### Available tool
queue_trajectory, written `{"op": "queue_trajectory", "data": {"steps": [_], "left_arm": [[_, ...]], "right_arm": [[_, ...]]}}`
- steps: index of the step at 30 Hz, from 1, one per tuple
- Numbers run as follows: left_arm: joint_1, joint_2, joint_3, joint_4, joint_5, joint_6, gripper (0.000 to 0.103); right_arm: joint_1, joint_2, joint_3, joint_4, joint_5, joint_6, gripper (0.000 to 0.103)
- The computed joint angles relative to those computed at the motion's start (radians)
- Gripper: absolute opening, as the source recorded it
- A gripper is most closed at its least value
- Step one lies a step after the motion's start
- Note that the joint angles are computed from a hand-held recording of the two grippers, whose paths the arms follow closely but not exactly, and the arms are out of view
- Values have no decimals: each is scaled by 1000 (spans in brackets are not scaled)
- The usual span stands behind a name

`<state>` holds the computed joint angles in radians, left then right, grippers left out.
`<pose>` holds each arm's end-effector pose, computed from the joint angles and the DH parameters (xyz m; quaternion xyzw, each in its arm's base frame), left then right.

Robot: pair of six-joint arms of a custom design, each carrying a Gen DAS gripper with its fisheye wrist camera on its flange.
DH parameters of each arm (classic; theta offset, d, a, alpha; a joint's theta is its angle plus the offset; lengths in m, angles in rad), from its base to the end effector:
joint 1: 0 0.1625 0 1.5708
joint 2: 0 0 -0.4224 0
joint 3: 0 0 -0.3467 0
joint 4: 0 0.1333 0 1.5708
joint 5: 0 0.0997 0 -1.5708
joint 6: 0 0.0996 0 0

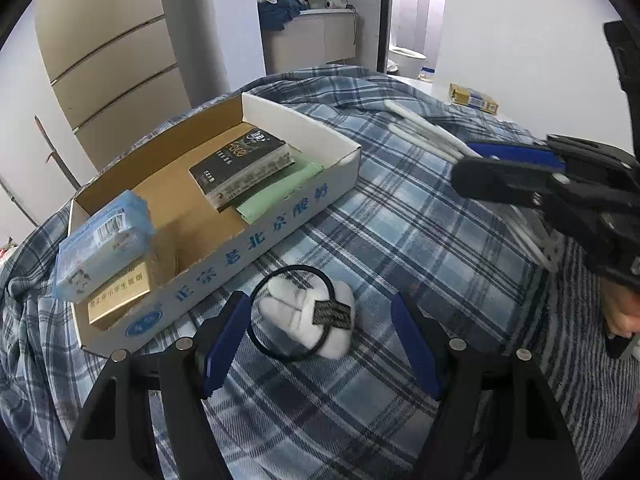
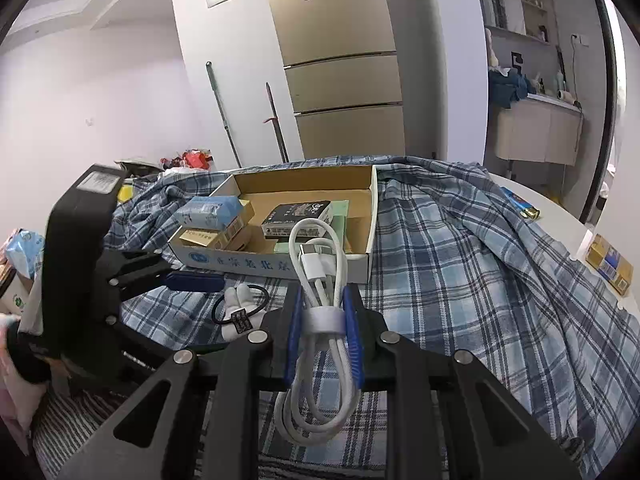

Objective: Organize soft objects
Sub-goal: 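Lift the white cable with the right gripper while the left gripper grasps the white earbud case, then lower the cable into the box while the left gripper drops the earbud case in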

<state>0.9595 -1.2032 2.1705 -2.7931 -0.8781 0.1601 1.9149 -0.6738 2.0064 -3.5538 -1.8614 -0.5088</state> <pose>-0.1053 -0.4933 0.2222 0.3110 0.8807 -0.1919 0.3014 0.2838 -0.4815 0.0736 0.3457 -0.8728 0.3038 0.1627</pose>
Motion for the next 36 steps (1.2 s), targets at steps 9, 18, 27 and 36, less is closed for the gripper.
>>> {"op": "queue_trajectory", "data": {"steps": [9,18,27,36], "left_arm": [[13,0,-19,44,-15,-10,39],[-52,-38,72,-47,23,-9,26],[-181,-135,211,-221,164,-71,26],[-308,-227,212,-315,266,-81,26]], "right_arm": [[1,2,-1,5,-5,0,20],[-7,-3,-5,5,-3,18,20],[1,-5,17,-64,1,-1,20],[76,-39,24,-75,-35,-33,20]]}}
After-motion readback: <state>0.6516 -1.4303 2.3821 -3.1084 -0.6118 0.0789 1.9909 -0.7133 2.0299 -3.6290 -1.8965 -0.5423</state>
